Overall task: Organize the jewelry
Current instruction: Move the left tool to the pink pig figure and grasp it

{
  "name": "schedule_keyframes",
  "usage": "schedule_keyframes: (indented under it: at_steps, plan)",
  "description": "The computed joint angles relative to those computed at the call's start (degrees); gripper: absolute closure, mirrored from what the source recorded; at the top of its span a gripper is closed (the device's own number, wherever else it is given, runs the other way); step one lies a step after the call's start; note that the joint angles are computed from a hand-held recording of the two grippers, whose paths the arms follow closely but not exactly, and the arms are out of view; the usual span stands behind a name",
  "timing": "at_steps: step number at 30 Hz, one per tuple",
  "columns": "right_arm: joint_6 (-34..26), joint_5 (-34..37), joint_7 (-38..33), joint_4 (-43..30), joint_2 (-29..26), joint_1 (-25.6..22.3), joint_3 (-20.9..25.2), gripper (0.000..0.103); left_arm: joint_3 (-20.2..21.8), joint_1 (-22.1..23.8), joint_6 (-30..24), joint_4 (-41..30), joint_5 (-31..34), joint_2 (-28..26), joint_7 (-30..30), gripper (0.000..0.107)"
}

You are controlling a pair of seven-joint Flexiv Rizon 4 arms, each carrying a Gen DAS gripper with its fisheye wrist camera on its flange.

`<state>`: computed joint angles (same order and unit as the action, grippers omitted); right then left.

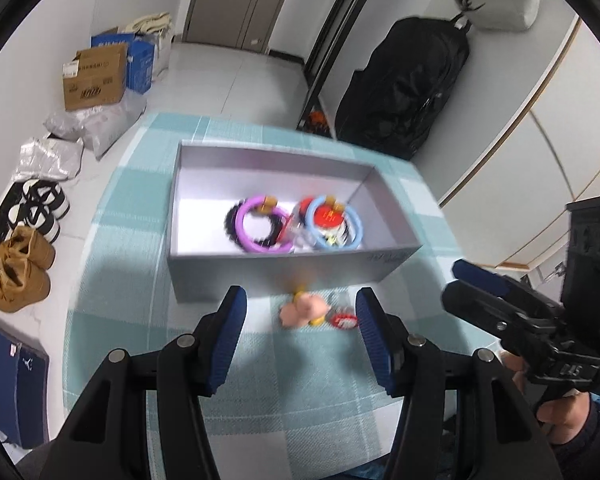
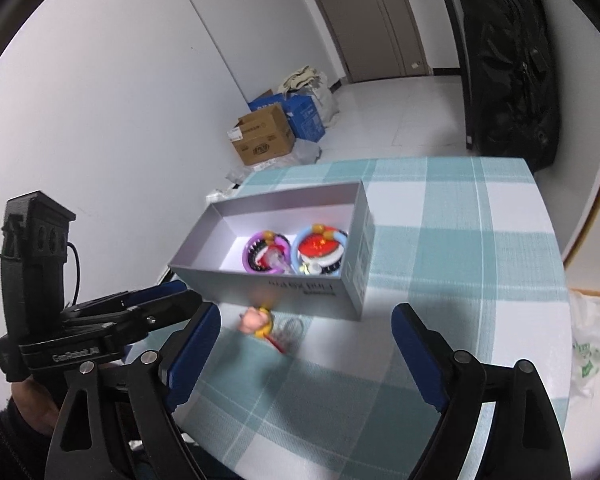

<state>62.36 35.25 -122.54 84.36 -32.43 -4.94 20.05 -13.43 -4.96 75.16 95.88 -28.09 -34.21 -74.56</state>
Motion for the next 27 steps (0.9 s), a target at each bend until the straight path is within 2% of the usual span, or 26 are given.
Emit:
schedule_keyframes:
  at_steps: [5, 10, 23, 25, 27]
  plan:
    - [0.7, -1.7, 1.0, 2.1, 0.8, 0.9, -1.0, 0.015, 3.6, -2.4, -3.9, -2.5, 3.1, -1.3, -3.6, 0.055]
    - [1.2, -3.5, 2.2, 4.1, 1.8, 1.4, -1.6, 0.015, 1.9, -1.1, -5.1, -2.5, 1.9, -1.9, -3.9, 0.056]
    - [0.7, -5.6, 3.9, 6.0, 3.0, 1.7, -2.2, 0.015, 0.7, -0.8, -7.0, -4.5, 0.3, -3.7, -3.1, 0.056]
    - [0.8, -5.9, 4.1, 6.4, 3.1, 1.8, -2.4, 0.015, 1.2, -1.2, -7.4, -5.1, 0.5, -4.1, -3.5, 0.059]
    - [0.8, -6.2, 4.5, 6.4, 3.1, 1.8, -2.5, 0.015, 2.8, -2.2, -7.9, -5.7, 1.7, -4.2, -5.0, 0.072]
